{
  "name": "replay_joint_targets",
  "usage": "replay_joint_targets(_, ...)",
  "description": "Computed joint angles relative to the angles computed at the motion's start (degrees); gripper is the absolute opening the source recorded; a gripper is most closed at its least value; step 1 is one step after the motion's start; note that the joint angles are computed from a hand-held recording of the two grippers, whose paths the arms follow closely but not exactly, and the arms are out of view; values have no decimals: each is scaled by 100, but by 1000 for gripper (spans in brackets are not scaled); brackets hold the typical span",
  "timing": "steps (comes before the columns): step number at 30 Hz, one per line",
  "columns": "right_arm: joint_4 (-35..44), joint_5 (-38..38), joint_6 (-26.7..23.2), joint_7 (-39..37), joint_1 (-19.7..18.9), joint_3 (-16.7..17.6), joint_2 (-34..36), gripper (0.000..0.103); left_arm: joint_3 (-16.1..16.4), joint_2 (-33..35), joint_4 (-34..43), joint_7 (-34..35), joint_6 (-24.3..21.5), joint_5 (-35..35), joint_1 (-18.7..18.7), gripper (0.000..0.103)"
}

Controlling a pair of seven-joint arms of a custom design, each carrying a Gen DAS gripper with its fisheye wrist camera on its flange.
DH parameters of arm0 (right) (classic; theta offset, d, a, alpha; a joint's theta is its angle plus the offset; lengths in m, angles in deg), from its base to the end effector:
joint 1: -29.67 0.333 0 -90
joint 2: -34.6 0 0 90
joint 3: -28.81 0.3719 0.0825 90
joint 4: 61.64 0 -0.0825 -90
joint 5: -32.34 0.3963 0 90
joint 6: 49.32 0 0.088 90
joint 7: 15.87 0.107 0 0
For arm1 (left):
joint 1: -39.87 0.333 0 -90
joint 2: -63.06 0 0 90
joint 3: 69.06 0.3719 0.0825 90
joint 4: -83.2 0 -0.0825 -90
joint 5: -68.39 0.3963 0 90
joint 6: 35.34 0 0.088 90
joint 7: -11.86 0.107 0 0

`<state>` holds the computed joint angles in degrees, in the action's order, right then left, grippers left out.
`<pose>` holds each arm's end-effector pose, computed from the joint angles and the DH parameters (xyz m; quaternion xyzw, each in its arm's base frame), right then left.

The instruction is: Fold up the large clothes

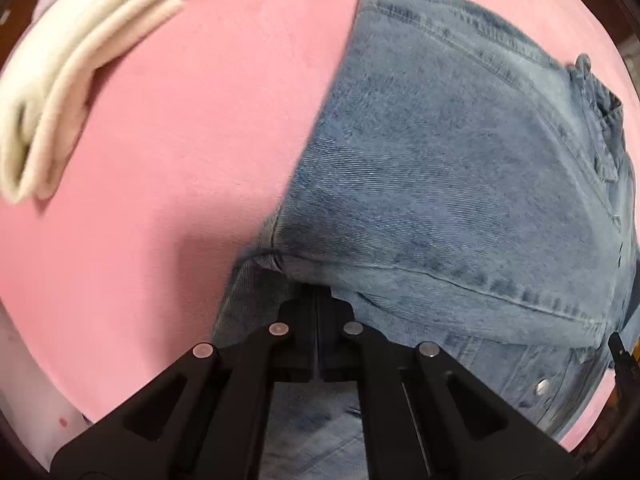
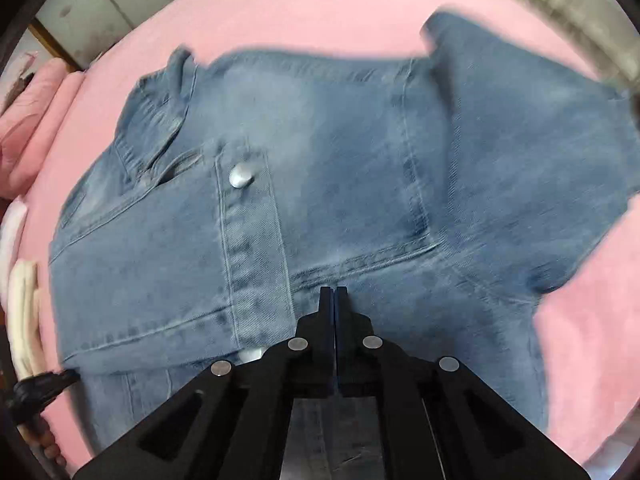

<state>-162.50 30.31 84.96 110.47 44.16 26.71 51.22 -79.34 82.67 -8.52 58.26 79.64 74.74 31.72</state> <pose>0.6737 0.1501 0.4792 -0.5490 0.8227 -0.0697 0.1299 0.6671 -0.1979 0.4904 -0.8351 0.5486 -0.0287 0.0290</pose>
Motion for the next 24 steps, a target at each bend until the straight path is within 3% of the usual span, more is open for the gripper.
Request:
replay_joint_targets(2, -301, 718, 667, -138, -152, 181, -160, 0, -79, -192, -154, -39, 318, -312, 50, 0)
replay_joint_targets(4, -287, 2315, 1127, -1303, -490, 746, -51, 0, -209, -333, -250, 194, 726, -787, 124, 0)
replay_joint_targets(6, 178, 3435, 975, -2433, -674, 1173, 317, 0, -301, -245, -79, 586, 934, -978, 103, 0)
replay_joint_targets(8, 765, 3929, 756, -2951, -588, 1411, 799, 0, -276, -16, 215, 768, 971, -834, 7, 0)
replay_joint_targets(10, 1375, 4307, 405, -3114, -479, 1557, 1274, 0, -193, 457, 831, 881, 777, -559, -91, 0)
replay_joint_targets(13, 1990, 5007, 274, -3052, -404, 1664, 1837, 0, -65, 1240, 1924, 916, 401, -292, -173, 0)
replay_joint_targets(15, 2300, 4957, 348, -2900, -242, 1506, 2077, 0, -2, 1554, 2378, 970, 329, -220, -137, 0)
replay_joint_targets(18, 2305, 4113, 527, -2489, -9, 931, 2026, 0, 207, 1703, 2622, 959, 260, 95, -110, 0)
replay_joint_targets(21, 1701, 4241, 889, -2209, -382, 823, 1679, 0, 376, 1808, 2804, 857, 108, 378, -52, 0)
replay_joint_targets(24, 995, 3632, 1307, -1423, -343, 300, 1200, 0, 391, 1860, 2838, 768, 189, 371, 155, 0)
